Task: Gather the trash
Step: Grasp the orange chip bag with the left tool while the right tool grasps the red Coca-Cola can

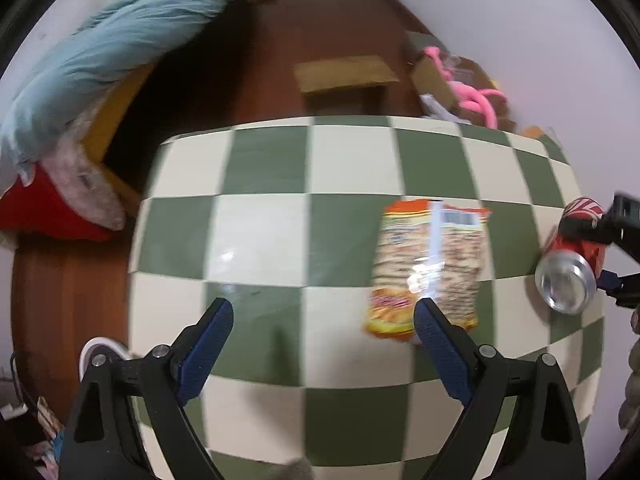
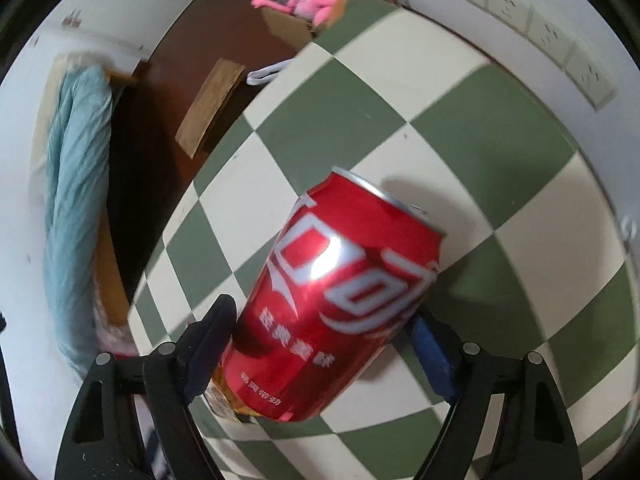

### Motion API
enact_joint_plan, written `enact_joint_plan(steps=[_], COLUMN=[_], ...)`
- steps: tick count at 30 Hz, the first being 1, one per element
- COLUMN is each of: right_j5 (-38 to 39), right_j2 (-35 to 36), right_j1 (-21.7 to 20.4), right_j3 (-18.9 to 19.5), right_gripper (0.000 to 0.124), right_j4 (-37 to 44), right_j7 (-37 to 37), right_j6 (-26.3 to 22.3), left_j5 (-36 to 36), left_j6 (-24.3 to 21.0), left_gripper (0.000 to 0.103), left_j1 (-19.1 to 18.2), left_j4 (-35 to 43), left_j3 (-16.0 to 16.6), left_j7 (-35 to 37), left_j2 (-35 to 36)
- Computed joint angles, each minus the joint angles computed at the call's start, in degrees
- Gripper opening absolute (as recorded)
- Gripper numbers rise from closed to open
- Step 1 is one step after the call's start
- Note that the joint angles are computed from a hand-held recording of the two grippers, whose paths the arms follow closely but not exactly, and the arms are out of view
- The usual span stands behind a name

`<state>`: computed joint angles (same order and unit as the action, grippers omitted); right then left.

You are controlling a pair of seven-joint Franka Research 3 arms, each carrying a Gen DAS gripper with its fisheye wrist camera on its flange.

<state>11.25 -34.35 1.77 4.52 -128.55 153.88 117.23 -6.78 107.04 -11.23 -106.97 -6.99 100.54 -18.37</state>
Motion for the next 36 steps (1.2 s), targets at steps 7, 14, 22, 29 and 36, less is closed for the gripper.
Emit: enact_joint_plan(steps=[7,14,22,29,36], right_j5=[-4.88,-4.80,-4.35,-5.36,-6.83], right_j2=[4.74,8.40,7.22,5.53,3.39], right_j1=[1.99,1.07,0.49,0.67,1.22], right_j3=[-2.12,-2.72,-1.48,-0.61,0.81], right_gripper=[0.084,0.083,0.083,0.080,0.068], right_j4=[11.39,14.08,10.78,9.23,9.22], right_j7=[-15.76,-22.14,-19.54,-17.69,-17.06], right_j6=[-20.19,-28.30,-24.56,-22.29,-20.75], left_j5=[-4.59,-1.44,2.04,2.25,1.29], left_j6=[-5.90,-7.11,-1.86,-0.14,-0.20], left_gripper=[0.091,0.091,0.060,0.039,0.028], left_j1=[-1.53,-2.43,-2.82,-2.85,-3.04], left_j4=[6.91,9.27,4.16,2.76,3.32], left_j3=[-1.82,-4.68,-4.60,-3.83,-2.96], left_j7=[0.54,-1.65,-1.55,-0.29,1.08], left_j2=[7.78,12.11,8.13,6.16,3.33])
